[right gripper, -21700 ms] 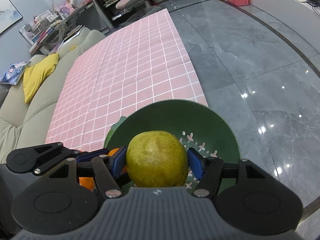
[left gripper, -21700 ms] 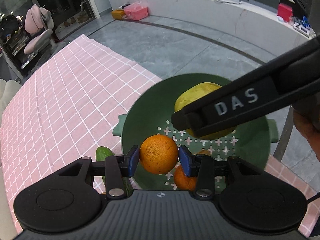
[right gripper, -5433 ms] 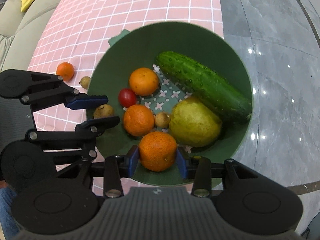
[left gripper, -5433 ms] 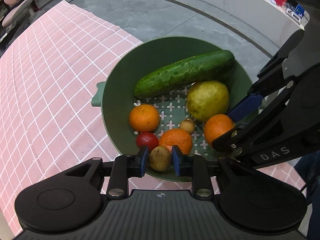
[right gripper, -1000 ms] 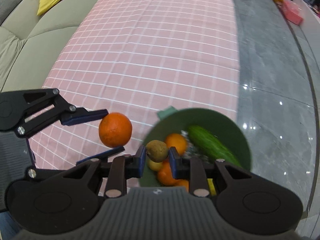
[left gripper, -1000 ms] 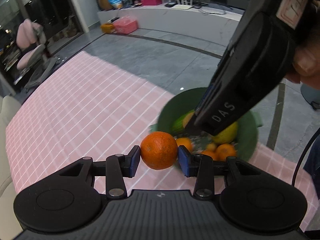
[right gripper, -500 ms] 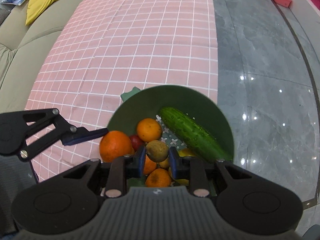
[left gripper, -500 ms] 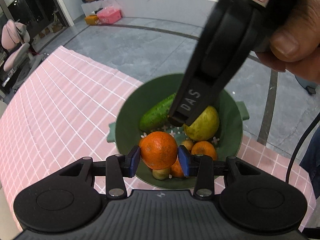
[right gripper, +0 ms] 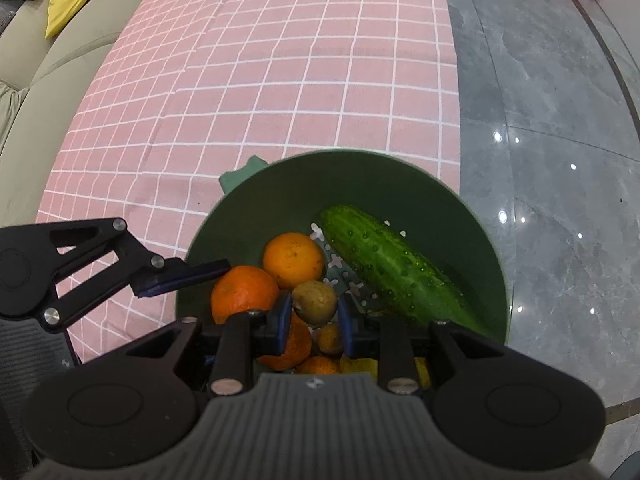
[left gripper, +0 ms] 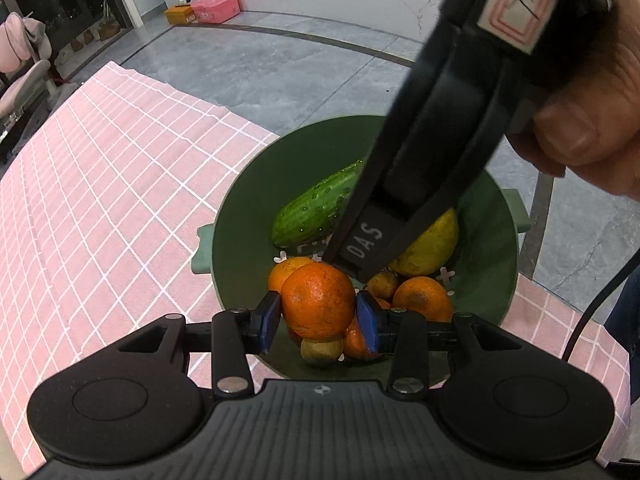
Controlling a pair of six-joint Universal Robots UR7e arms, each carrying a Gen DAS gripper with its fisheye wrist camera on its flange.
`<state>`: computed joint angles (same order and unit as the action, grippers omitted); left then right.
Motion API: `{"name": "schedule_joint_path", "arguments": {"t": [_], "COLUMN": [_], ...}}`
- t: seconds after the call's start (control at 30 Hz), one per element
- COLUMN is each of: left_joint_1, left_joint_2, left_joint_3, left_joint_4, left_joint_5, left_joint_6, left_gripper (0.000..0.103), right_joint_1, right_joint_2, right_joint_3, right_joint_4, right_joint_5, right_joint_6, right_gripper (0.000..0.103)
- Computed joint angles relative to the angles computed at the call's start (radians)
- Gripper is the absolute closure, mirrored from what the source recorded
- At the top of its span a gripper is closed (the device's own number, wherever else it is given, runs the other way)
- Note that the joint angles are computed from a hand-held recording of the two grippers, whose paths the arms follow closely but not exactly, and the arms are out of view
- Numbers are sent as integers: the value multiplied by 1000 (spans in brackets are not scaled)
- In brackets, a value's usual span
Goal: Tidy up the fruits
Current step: 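Carry the orange and kiwi into the colander and open both tools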
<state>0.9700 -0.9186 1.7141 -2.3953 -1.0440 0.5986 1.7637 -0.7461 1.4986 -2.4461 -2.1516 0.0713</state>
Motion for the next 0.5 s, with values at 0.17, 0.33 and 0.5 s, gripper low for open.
{"name": "schedule_joint_path", "arguments": {"t": [0.17, 0.33, 0.5], "left_joint_1": [6, 8, 12], "left_joint_2": [10, 17, 26], "left_joint_3": [-19, -30, -40], "left_joint_4": [15, 23, 27], "left_joint_5": [-2, 0, 9], "left_joint_6": [1, 0, -4], "left_gripper": [56, 56, 56], "right_joint_1": [-13, -21, -26], "right_joint_2": [6, 10, 15], "right_joint_3": [2, 3, 4], "right_joint_4": [-2, 1, -10], "right_joint_5": [9, 8, 10], "right_joint_6": [-1, 4, 10], "right_gripper": [82, 82, 82]}}
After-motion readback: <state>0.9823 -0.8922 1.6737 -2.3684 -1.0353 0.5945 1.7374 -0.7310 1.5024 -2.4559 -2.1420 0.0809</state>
